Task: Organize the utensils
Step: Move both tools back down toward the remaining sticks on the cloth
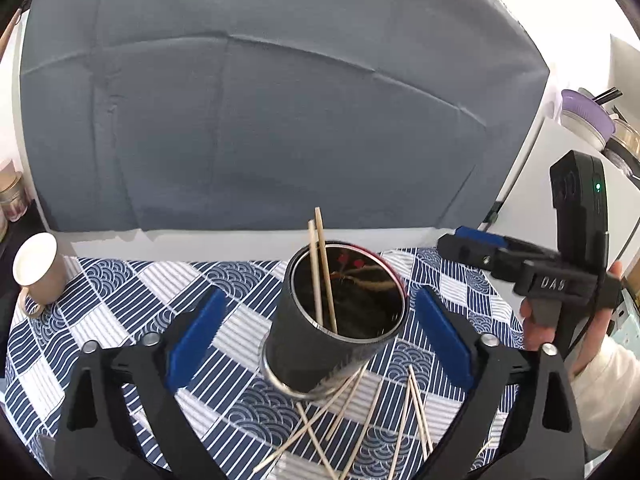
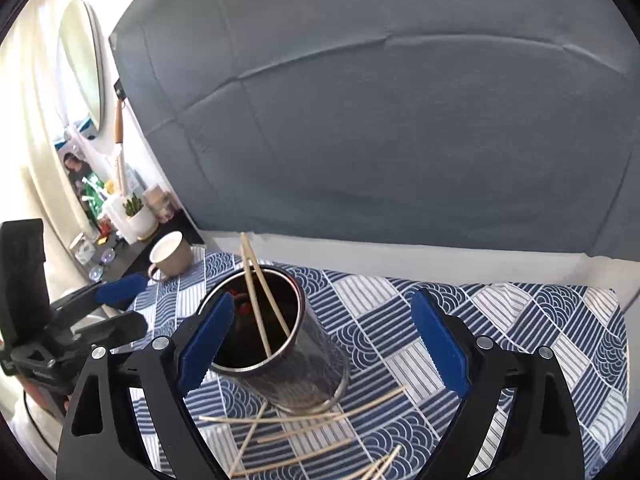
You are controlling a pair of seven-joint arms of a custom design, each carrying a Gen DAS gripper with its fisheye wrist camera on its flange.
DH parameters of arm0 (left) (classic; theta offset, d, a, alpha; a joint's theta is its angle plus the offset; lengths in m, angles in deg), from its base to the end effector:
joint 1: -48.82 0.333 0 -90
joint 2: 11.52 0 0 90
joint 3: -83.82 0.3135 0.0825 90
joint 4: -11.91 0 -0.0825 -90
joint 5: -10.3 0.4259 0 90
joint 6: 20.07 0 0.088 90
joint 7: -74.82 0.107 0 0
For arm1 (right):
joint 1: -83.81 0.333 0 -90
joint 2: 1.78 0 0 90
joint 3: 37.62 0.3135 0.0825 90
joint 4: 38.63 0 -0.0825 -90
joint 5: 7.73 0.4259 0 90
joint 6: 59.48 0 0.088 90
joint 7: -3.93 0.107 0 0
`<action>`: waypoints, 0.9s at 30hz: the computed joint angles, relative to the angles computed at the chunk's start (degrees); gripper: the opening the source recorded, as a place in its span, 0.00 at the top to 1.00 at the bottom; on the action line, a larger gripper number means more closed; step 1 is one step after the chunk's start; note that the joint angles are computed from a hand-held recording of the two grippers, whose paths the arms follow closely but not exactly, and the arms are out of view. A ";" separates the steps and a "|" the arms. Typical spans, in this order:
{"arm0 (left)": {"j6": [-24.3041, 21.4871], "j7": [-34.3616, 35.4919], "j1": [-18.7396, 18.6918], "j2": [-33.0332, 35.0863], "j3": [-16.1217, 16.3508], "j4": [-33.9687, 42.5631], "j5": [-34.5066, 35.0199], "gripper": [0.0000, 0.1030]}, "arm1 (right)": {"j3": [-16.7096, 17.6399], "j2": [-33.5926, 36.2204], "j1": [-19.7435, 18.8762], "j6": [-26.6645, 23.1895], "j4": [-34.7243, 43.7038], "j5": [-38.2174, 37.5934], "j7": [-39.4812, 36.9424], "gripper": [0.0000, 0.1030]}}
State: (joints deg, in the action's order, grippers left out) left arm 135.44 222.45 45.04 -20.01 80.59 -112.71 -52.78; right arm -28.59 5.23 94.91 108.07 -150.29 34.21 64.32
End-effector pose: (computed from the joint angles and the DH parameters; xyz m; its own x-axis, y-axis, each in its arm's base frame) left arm 0.5808 -0.0403 0.4974 -0.3683 -0.8918 0.2627 -0.6291 0.0311 -0.7767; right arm 0.6391 0.1856 0.4841 0.3188 -0.9101 -0.2646 -0.6603 -0.0130 -0.7509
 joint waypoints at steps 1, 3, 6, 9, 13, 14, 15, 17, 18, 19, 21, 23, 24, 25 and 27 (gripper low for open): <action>-0.18 -1.34 0.25 -0.24 -0.03 -0.30 0.99 0.06 | -0.11 -0.36 -0.04 -0.26 -0.24 -0.24 0.18 0.17; -0.92 -3.16 0.58 -0.72 0.19 -0.99 2.18 0.06 | -0.41 -1.40 -0.04 -1.14 -0.96 -0.33 -0.23 0.16; -1.57 -8.38 1.41 -0.99 0.03 -2.04 6.83 0.06 | -1.26 -3.20 0.51 -2.12 -2.65 -1.03 -1.40 0.16; -2.62 -13.32 2.05 -1.18 -0.06 -3.22 11.43 0.06 | -2.25 -4.98 1.28 -3.45 -4.51 -0.31 -3.89 0.16; -3.25 -18.23 2.46 -1.55 -0.24 -5.27 16.18 0.06 | -3.88 -7.00 2.68 -5.21 -7.30 -2.00 -5.10 0.16; -3.44 -19.14 2.47 -1.68 -0.26 -5.74 17.11 0.06 | -4.25 -7.45 2.98 -5.57 -8.04 -2.62 -5.30 0.16; -3.76 -20.29 2.55 -1.71 -0.34 -6.27 18.37 0.06 | -4.60 -7.96 3.25 -6.28 -8.86 -3.22 -5.72 0.16; -4.37 -22.52 2.72 -1.54 -0.47 -6.94 20.81 0.06 | -5.27 -9.03 3.80 -7.78 -10.68 -4.11 -6.94 0.16; -4.52 -23.87 2.85 -1.54 -0.68 -7.46 22.32 0.06 | -5.61 -9.51 4.08 -8.41 -11.55 -4.30 -7.65 0.16; -4.73 -25.15 2.95 -1.52 -0.87 -7.96 23.83 0.06 | -5.94 -9.94 4.33 -9.09 -12.35 -4.59 -8.17 0.16; -5.39 -26.71 2.90 -1.24 -1.03 -8.67 25.75 0.06 | -6.54 -10.80 4.69 -10.64 -14.04 -5.38 -8.93 0.16; -5.49 -29.84 3.16 -0.89 -1.59 -9.58 28.85 0.06 | -7.12 -11.73 4.98 -12.52 -15.90 -6.09 -9.16 0.16; -5.74 -31.22 3.20 -0.88 -1.74 -9.95 30.05 0.06 | -7.34 -12.15 5.17 -13.40 -16.79 -6.42 -9.34 0.16; -6.01 -31.93 3.10 -0.80 -1.75 -10.33 30.59 0.06 | -7.49 -12.75 5.31 -14.11 -18.01 -7.17 -9.35 0.16; -6.80 -33.68 2.97 -0.75 -1.91 -11.18 32.00 0.06 | -7.78 -13.82 5.60 -15.62 -20.35 -9.11 -9.07 0.16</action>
State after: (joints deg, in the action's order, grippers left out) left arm 128.65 188.77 48.02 -20.77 78.68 -123.89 -20.78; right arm -36.36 -8.59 100.51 92.45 -170.64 25.10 55.25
